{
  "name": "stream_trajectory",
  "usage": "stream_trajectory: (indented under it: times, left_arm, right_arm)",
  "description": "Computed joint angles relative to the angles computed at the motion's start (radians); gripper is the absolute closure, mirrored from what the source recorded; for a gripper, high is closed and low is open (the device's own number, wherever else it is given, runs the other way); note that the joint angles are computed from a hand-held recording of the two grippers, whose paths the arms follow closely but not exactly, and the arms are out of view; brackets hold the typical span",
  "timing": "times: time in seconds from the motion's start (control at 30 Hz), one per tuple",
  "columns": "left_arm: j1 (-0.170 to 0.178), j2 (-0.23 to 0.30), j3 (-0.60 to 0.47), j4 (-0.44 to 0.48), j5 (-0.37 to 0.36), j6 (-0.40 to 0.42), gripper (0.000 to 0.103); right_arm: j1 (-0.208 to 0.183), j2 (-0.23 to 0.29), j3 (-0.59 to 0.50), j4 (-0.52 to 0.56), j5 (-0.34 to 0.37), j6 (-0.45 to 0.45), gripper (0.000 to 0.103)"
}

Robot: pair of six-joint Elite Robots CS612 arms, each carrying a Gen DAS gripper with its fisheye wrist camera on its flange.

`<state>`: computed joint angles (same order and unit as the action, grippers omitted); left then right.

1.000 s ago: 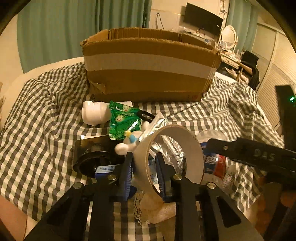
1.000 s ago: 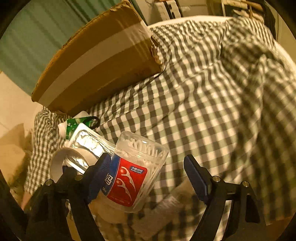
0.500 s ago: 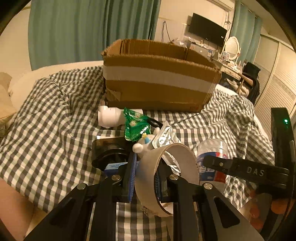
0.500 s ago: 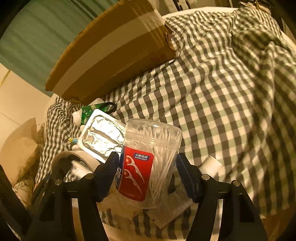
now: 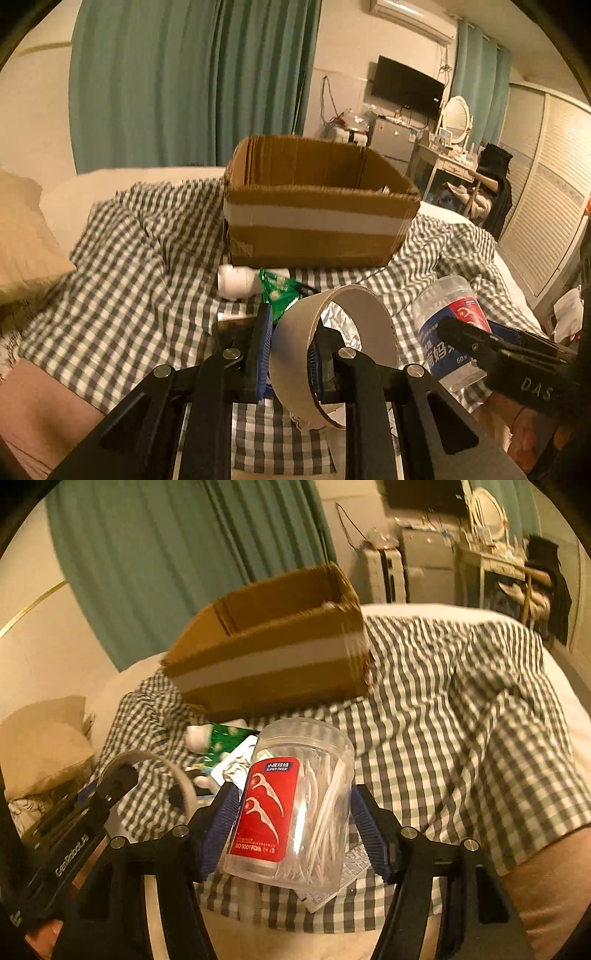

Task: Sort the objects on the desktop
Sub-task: 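Grasp the tape roll with the left tool while the right tool grasps the floss-pick tub, then carry the tape roll with the left tool while the right tool carries the floss tub to the box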

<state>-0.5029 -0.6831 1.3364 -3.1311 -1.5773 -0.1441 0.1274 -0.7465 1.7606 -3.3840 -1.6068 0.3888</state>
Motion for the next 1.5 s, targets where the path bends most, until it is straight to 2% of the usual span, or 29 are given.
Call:
stream_trajectory:
  times: [0.2,0.4,0.43,0.47,0.57,0.63,0.7,0.73,0.77,0.8,0.93,1.0,1.07,1.17,1.4,1.5]
  left_arm:
    - [0.001,-0.014,-0.001,-0.027,-0.01,0.022,0.085]
    - [0.002,-0.012,-0.034,-0.018,-0.019,0.037,0.085]
    - [0.002,-0.009,-0.045,-0.013,-0.015,0.042,0.085]
    - [0.002,-0.006,-0.052,-0.011,-0.013,0.047,0.085]
    - [0.003,0.001,-0.07,-0.002,-0.009,0.057,0.085]
    - [0.003,0.007,-0.076,0.003,-0.008,0.058,0.085]
    - [0.004,0.011,-0.073,0.009,-0.008,0.057,0.085]
    - [0.004,0.013,-0.07,0.016,-0.004,0.054,0.085]
    - [0.005,0.014,-0.066,0.021,-0.003,0.054,0.085]
    - [0.006,0.015,-0.06,0.024,-0.002,0.054,0.085]
    - [0.008,0.007,-0.004,0.018,0.002,0.032,0.085]
    - [0.009,0.0,0.021,0.017,-0.001,0.028,0.085]
    - [0.008,-0.008,0.049,0.014,0.004,0.01,0.085]
    - [0.006,-0.015,0.078,0.021,0.001,-0.018,0.085]
    - [-0.002,0.0,0.086,0.02,0.028,-0.005,0.085]
    - [-0.003,0.008,0.086,0.013,0.034,0.0,0.085]
  right_arm:
    - [0.008,-0.022,0.011,-0.023,-0.019,-0.018,0.042]
    - [0.011,-0.038,0.003,-0.017,-0.036,-0.058,0.048]
    - [0.01,-0.039,0.0,-0.015,-0.027,-0.064,0.063]
    - [0.008,-0.039,-0.005,-0.006,-0.017,-0.077,0.102]
    - [0.007,-0.034,-0.023,0.025,-0.03,-0.092,0.1]
    - [-0.005,-0.029,-0.027,0.052,0.018,-0.084,0.096]
    - [-0.015,-0.022,-0.021,0.051,0.051,-0.054,0.065]
    - [-0.019,-0.019,-0.015,0.053,0.063,-0.037,0.04]
    - [-0.022,-0.016,-0.007,0.053,0.08,-0.022,0.036]
    - [-0.024,-0.015,0.004,0.065,0.102,-0.025,0.036]
    - [-0.004,-0.014,0.032,0.135,0.092,-0.112,0.036]
    - [0.01,-0.017,0.049,0.179,0.081,-0.165,0.033]
    - [0.021,-0.02,0.061,0.225,0.074,-0.201,0.027]
    - [0.03,-0.017,0.059,0.301,0.09,-0.223,0.026]
    - [0.058,0.013,0.006,0.43,0.0,-0.259,0.025]
    - [0.06,0.026,-0.016,0.467,-0.009,-0.267,0.023]
